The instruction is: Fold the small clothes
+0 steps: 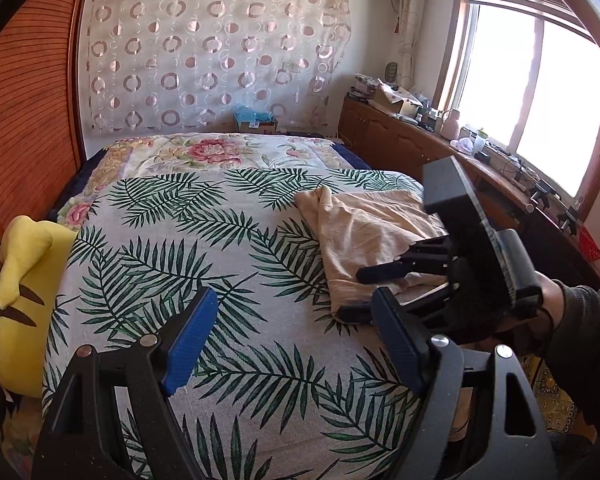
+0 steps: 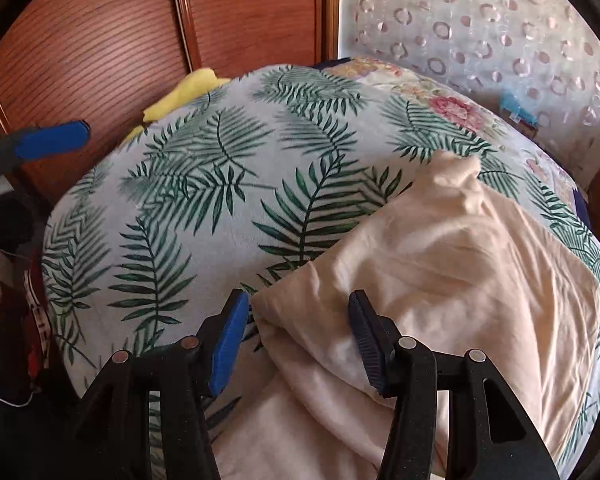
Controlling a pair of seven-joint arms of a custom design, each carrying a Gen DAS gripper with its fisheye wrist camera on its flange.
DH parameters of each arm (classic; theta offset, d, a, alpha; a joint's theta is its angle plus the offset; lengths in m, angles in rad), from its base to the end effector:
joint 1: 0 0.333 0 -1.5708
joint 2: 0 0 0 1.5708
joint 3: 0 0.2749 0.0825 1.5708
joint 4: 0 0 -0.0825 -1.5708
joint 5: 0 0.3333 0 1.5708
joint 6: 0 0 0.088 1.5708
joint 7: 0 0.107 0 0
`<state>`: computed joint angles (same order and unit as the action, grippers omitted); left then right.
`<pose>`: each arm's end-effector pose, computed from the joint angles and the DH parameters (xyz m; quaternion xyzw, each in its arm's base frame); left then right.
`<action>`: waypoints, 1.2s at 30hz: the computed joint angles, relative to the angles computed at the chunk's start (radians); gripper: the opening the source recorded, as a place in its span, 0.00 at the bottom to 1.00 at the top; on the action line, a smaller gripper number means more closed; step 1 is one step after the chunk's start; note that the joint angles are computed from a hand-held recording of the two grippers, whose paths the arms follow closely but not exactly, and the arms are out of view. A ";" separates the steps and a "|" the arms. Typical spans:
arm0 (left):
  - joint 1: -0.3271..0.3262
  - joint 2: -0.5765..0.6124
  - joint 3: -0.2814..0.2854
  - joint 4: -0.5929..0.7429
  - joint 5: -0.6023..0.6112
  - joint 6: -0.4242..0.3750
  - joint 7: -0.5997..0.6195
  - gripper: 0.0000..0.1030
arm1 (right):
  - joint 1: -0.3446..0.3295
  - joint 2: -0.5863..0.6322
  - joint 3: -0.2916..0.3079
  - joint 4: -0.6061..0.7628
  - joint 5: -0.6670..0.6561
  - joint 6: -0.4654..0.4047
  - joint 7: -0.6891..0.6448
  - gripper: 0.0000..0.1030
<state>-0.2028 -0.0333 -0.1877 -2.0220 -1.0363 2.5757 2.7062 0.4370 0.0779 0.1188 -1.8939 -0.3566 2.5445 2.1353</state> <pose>0.5051 -0.1933 0.5025 -0.3413 0.8254 -0.4423 0.0815 0.4864 0.3052 0.5039 -0.7439 0.5927 -0.1917 0.2420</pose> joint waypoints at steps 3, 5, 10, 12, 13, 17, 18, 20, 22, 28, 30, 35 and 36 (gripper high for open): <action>0.001 0.001 0.000 0.000 -0.002 -0.003 0.002 0.78 | 0.009 0.061 -0.009 0.058 -0.040 -0.031 -0.006 0.53; 0.001 0.003 0.000 0.000 0.004 -0.004 -0.003 0.78 | 0.023 0.084 -0.014 0.094 -0.075 -0.063 -0.008 0.52; 0.002 0.006 -0.003 0.000 0.011 -0.009 -0.004 0.78 | 0.042 0.068 -0.031 0.080 -0.150 -0.073 0.047 0.12; 0.002 0.007 -0.003 -0.002 0.013 -0.011 -0.004 0.78 | 0.025 0.025 -0.036 0.026 -0.152 -0.006 0.079 0.09; 0.002 0.007 -0.003 -0.002 0.015 -0.013 -0.005 0.78 | 0.021 -0.004 -0.040 0.002 -0.184 0.006 0.121 0.09; 0.002 0.013 -0.005 0.001 0.023 -0.020 -0.016 0.78 | -0.040 -0.121 -0.037 -0.058 -0.303 0.021 0.258 0.09; 0.002 0.013 -0.006 0.000 0.024 -0.021 -0.016 0.78 | -0.061 -0.142 -0.033 -0.060 -0.333 0.004 0.281 0.09; 0.000 0.013 -0.008 -0.001 0.026 -0.022 -0.016 0.78 | -0.104 -0.170 -0.027 -0.049 -0.376 -0.044 0.298 0.08; -0.001 0.010 -0.010 -0.003 0.026 -0.025 -0.014 0.78 | -0.144 -0.181 -0.020 -0.032 -0.441 -0.117 0.333 0.08; -0.012 0.006 -0.015 -0.015 0.034 -0.025 -0.017 0.78 | -0.221 -0.144 -0.052 0.000 -0.376 -0.250 0.335 0.08; -0.016 0.006 -0.016 -0.018 0.038 -0.027 -0.017 0.78 | -0.224 -0.139 -0.050 -0.011 -0.387 -0.269 0.346 0.16; -0.027 0.007 -0.023 -0.022 0.057 -0.028 -0.026 0.78 | -0.217 -0.232 -0.024 -0.118 -0.445 -0.253 0.422 0.34; -0.029 0.007 -0.024 -0.021 0.056 -0.032 -0.023 0.78 | -0.213 -0.265 -0.012 -0.148 -0.447 -0.253 0.426 0.40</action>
